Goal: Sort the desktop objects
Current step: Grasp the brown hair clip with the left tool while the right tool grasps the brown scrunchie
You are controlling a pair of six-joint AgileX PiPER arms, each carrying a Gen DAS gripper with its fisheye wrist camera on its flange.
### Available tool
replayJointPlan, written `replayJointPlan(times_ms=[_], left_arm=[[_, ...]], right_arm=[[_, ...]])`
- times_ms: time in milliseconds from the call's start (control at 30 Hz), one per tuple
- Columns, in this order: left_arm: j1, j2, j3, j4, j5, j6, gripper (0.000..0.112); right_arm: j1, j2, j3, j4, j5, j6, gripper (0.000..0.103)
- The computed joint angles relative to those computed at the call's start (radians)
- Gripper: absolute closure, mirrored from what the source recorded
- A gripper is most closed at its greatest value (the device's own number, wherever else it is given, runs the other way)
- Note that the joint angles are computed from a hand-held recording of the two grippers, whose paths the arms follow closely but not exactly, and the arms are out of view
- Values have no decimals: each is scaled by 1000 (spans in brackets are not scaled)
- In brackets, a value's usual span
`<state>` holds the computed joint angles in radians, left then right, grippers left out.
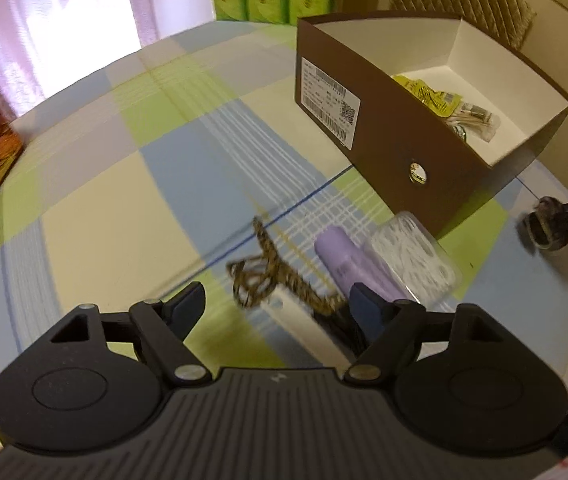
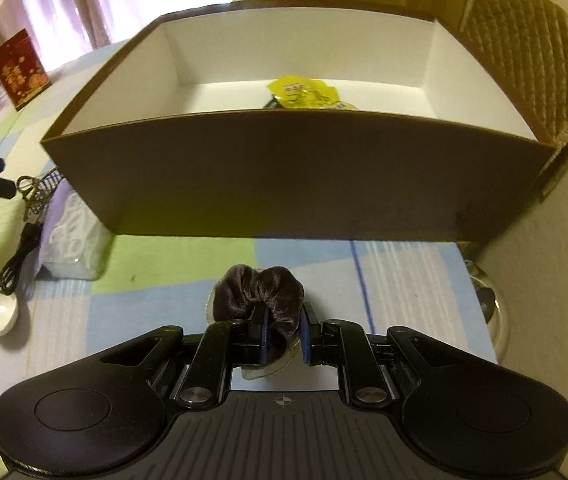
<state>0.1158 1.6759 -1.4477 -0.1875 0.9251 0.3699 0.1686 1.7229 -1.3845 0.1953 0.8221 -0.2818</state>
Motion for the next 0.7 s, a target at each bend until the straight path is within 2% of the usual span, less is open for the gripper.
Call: replayJointPlan(times_ms=[133, 200, 367, 433, 467, 533, 700], left_arm=[[-3, 157, -181, 20, 86, 22, 45], [-5, 219, -260, 34, 135, 12, 46], [1, 303, -356, 31, 213, -76, 47], [1, 338, -399, 33, 247, -139, 53], [-1, 358, -420, 38, 264, -171, 60], [-10, 384, -444, 65, 286, -225, 67], [-11, 391, -438, 76, 284, -309, 68]], right_arm=[[-24, 1, 6, 8, -2, -3, 90], [-36, 1, 10, 11, -6, -3, 90], [-61, 9, 9, 18, -6, -9, 90], [-63, 16, 3, 22, -6, -14, 90], [-64, 17, 1, 28, -6, -20, 90], [-65, 19, -2, 39, -7, -32, 90], [-64, 27, -3, 44, -11, -40, 90]])
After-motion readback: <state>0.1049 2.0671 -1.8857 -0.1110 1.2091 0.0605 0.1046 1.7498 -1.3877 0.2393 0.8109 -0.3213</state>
